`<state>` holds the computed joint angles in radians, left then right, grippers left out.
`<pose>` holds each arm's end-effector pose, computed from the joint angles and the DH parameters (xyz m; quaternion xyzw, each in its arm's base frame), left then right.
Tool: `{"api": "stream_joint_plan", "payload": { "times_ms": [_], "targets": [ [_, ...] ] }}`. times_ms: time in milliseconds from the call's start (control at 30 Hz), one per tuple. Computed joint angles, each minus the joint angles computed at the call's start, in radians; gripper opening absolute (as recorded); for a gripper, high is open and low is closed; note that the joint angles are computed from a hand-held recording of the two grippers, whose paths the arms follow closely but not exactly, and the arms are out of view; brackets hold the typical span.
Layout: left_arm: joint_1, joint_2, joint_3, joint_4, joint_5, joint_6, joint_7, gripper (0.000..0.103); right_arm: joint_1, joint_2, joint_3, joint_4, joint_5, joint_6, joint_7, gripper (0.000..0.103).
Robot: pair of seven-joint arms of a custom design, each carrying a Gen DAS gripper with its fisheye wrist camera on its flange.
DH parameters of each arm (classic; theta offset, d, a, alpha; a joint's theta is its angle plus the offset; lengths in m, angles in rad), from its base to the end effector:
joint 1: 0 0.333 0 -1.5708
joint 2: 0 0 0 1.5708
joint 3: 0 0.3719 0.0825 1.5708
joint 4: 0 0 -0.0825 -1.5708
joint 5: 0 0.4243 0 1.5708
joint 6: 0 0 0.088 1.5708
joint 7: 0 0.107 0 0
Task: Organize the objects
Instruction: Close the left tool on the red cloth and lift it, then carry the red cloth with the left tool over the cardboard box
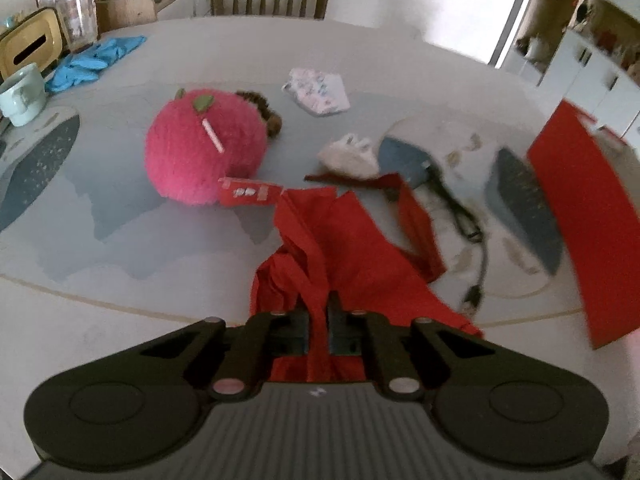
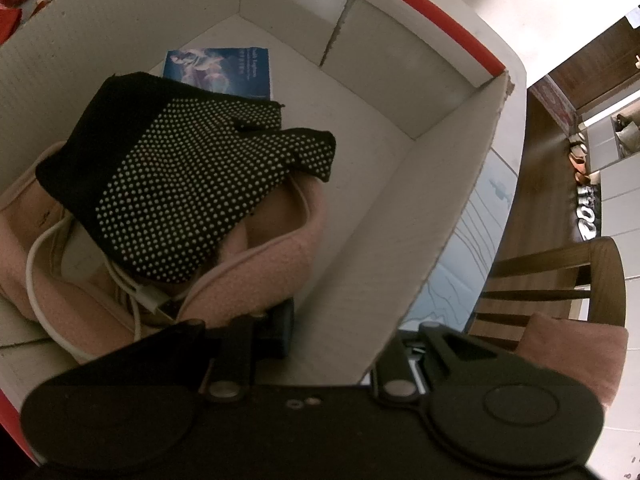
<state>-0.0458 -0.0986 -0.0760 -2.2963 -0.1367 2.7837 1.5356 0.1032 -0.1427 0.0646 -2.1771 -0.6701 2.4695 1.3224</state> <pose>0.5662 -0.0641 0.4882 -0.6850 0.6680 -0.2437 0.1585 0.5614 0.0980 0.5363 0.8852 -0.3286 0.3251 0.0535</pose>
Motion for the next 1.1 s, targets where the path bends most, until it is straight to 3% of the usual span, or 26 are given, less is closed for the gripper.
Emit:
{"api": "stream_joint_plan", "payload": {
  "times_ms": [400, 767, 1100],
  "targets": [
    [-0.086, -0.088, 0.041, 0.025, -0.187, -0.032, 0.208, 0.005, -0.005, 0.000, -0.001, -0.003, -0.019, 0.014, 0.003, 0.019],
    [-0.172, -0.099, 0.065, 0.133, -0.397, -0.061, 0.445, 0.005, -0.005, 0.009, -0.002, 0.001, -0.031, 0.022, 0.013, 0.019],
    [-0.165, -0.033, 0.008, 0.271, -0.464, -0.165, 0.597, 0.005, -0.001, 0.015, -0.003, 0.007, -0.044, 0.021, 0.003, 0.019]
  ]
}}
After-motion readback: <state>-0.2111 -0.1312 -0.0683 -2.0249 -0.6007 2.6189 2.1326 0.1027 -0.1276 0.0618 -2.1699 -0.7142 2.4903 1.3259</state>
